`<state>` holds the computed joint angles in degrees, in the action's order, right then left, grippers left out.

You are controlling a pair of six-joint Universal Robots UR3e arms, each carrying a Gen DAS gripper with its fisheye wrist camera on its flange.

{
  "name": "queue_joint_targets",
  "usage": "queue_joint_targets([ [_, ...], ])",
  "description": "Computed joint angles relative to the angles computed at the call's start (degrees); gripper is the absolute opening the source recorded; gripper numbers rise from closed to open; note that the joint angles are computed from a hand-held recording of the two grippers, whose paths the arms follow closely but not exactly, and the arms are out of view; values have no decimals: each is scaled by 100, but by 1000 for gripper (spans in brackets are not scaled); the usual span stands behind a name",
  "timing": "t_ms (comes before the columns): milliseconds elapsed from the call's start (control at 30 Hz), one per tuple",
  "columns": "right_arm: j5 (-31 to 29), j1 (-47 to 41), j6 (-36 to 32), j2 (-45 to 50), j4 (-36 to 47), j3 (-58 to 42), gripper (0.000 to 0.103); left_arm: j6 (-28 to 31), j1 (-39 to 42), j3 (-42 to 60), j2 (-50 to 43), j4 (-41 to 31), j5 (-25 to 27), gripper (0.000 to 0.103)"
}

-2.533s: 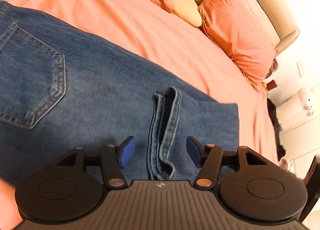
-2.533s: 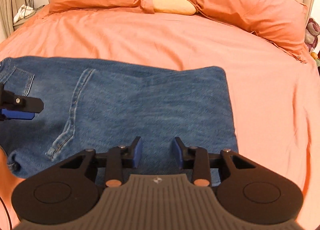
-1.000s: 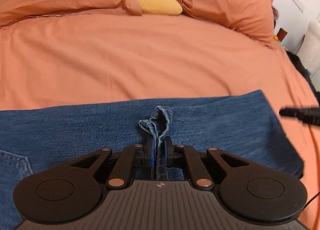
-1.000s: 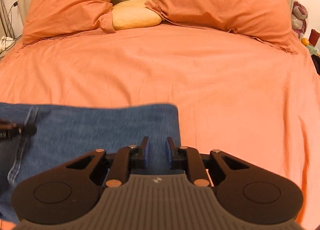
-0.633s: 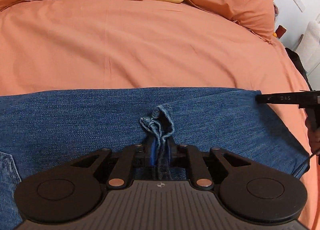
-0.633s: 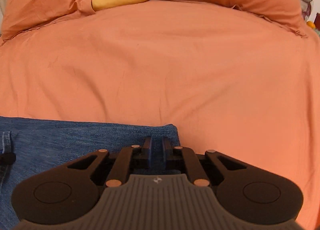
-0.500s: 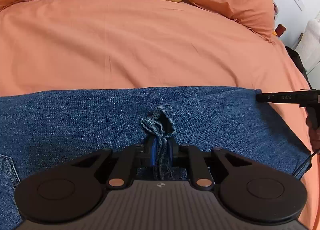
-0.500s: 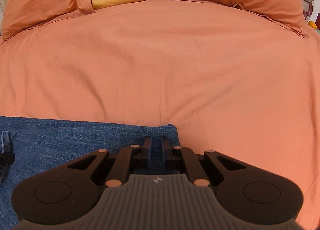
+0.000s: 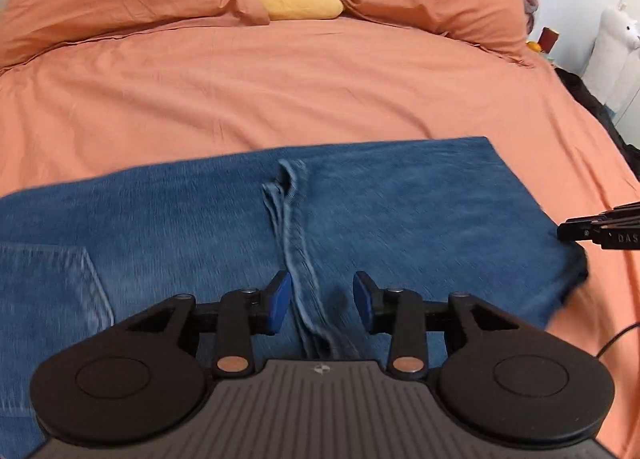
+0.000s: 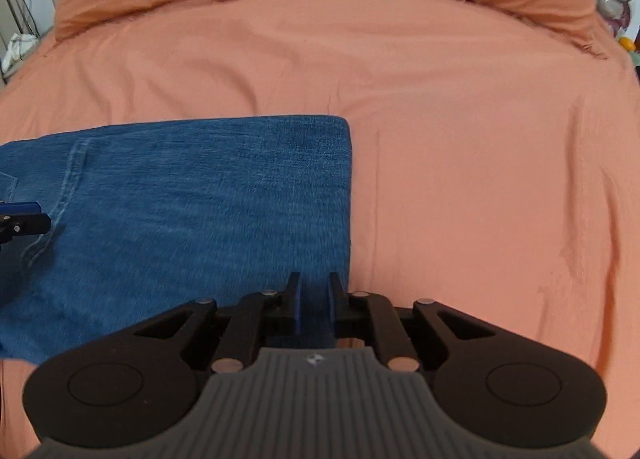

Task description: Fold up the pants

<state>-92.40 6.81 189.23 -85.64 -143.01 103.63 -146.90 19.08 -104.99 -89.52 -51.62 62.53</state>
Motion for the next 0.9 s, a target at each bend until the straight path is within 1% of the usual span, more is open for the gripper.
queue_joint_targets([
  [33,-75,75,-3,-249,-105,273,20,59,35,-132,155,-42,-9,43],
  [100,-255,227,28,-637,-334,736,22,87,20,-287,298,-48,77,43],
  [133,-298,291,8,-769,-408,899,26,38,-31,-282,262,-67,166,43],
  [233,-442,519,-15,-884,-666,1254,33,-191,-185,-211,-17,-24,445,40],
  [333,-769,797,-76,-592,-1030,1316,34,-424,-192,-193,-225,-21,513,40],
  [367,-1024,943,-180,-362,-1169,1225,36,-444,-257,-135,-298,-8,592,40],
  [400,-1252,1069,-327,-134,-1278,1138,41,-429,-335,-74,-361,10,690,40],
  [433,-1426,1158,-462,78,-1323,1042,42,-399,-417,-23,-415,40,796,40],
  [467,-1510,1190,-576,247,-1366,979,40,-401,-504,49,-476,53,906,40],
  [500,-1446,1168,-741,319,-1389,961,27,-451,-595,114,-519,42,1001,40],
  [533,-1325,1112,-924,298,-1353,979,22,-454,-634,185,-562,5,1052,40],
  [600,-1299,1070,-1234,223,-1281,1035,18,-393,-672,230,-634,28,1072,40],
  [700,-861,747,-1502,-86,-1121,1242,14,-300,-654,163,-669,149,1006,40],
  [767,-641,579,-1621,-228,-981,1320,13,-247,-614,164,-674,127,955,40],
  [867,-655,601,-1723,-373,-725,1326,9,-138,-557,133,-631,76,922,40],
  [900,-705,642,-1770,-386,-560,1255,0,-132,-591,169,-638,57,962,40],
])
